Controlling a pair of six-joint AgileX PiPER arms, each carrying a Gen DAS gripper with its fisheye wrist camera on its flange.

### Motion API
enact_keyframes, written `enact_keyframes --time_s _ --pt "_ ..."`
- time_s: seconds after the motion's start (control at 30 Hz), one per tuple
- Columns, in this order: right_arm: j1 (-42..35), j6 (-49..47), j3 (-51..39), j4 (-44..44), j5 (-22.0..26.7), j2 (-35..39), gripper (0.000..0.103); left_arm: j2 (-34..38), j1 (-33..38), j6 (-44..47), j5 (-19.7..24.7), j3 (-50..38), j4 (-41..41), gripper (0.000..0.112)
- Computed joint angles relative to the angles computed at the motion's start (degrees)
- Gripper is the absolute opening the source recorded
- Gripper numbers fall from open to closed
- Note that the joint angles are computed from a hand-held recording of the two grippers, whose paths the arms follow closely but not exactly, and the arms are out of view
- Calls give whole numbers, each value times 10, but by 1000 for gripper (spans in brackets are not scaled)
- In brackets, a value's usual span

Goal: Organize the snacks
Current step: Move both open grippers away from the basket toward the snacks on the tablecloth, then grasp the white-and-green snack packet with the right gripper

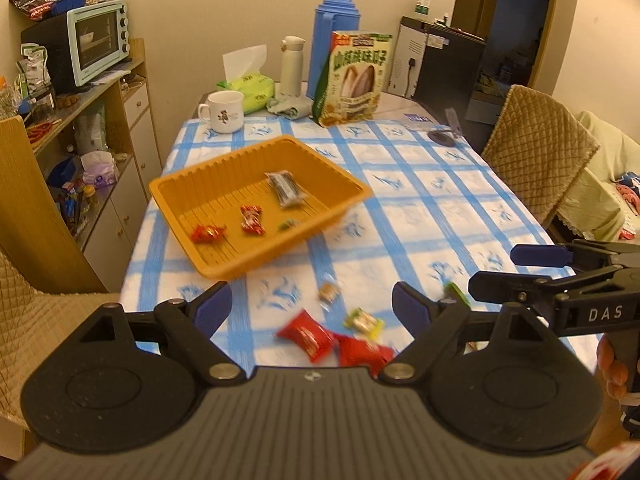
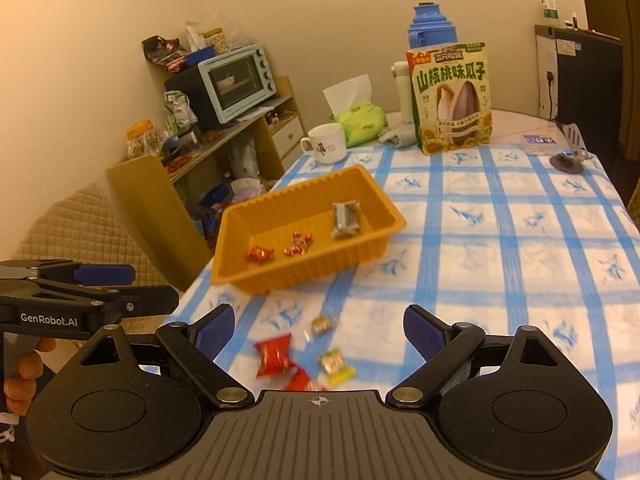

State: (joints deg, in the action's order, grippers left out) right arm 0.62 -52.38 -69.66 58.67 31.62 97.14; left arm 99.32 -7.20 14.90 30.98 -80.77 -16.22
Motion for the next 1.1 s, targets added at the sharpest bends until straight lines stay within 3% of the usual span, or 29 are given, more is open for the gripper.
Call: enact_keyframes --time_s 0.53,0.77,1.1 --pt "-80 -75 167 21 24 -110 91 -95 -54 -56 -47 161 38 86" --pt "-107 -82 201 11 19 -121 91 -107 -61 -64 -63 198 49 86" --pt "-101 -87 227 3 -26 -96 91 -82 -59 -52 -84 216 42 86"
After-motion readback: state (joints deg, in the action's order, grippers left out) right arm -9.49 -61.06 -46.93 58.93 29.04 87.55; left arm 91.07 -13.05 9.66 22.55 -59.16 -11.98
